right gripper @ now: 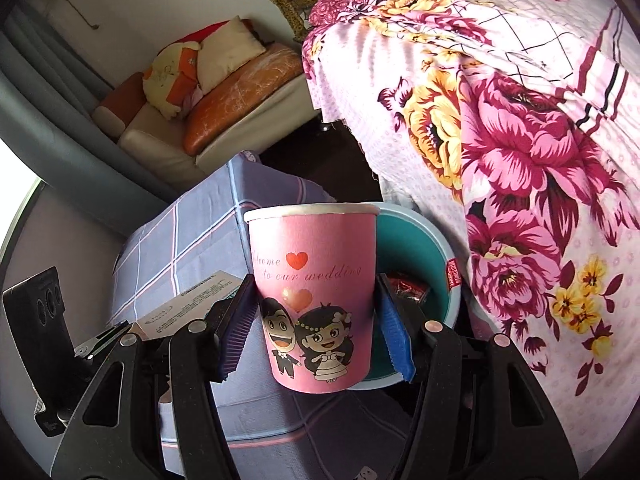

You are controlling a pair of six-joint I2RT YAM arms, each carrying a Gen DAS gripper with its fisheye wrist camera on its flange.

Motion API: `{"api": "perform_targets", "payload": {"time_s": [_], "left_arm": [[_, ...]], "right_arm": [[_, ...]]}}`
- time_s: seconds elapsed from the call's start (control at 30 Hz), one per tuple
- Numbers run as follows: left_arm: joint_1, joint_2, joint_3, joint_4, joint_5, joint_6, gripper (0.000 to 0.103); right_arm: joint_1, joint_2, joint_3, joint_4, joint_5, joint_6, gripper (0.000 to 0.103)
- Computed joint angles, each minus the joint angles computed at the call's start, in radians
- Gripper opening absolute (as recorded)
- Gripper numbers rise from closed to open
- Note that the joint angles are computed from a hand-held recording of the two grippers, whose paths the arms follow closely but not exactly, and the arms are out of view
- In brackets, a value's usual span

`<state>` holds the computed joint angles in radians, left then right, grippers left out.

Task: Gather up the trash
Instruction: 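Carry the box to the bin and open the left tool while the right tool carries the cup, then lower the pink cup into the teal bin and open the right tool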

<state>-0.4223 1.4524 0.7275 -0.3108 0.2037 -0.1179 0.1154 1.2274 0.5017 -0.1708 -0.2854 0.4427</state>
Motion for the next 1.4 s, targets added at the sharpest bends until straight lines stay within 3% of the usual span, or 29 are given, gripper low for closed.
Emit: {"api": "perform_targets", "payload": {"time_s": [0.23,0.47,1.23,1.4], "left_arm": [[-0.070,0.094,0.033,0.051,-0.005,-0.013,0.075],[-0.066,0.099,0.030,0.062,-0.022,-0.030,0.091],[0.171,-0.070,-0.103,-0.012,0.093,0.037,0.094],[0.245,-0.109,-0.118,-0.048,0.124,0.074,0.095]], "right_arm": [[-0.043,0.044,0.004,0.013,-0.009,-0.021,0.056],[-0.049,0.069,0.008,0.019,-0.005,-0.026,0.056],[0.108,0.191,0.076,0.025,0.086,0.038,0.059],[0.152,0.204,0.097,0.006,0.104,0.069,0.071]]}}
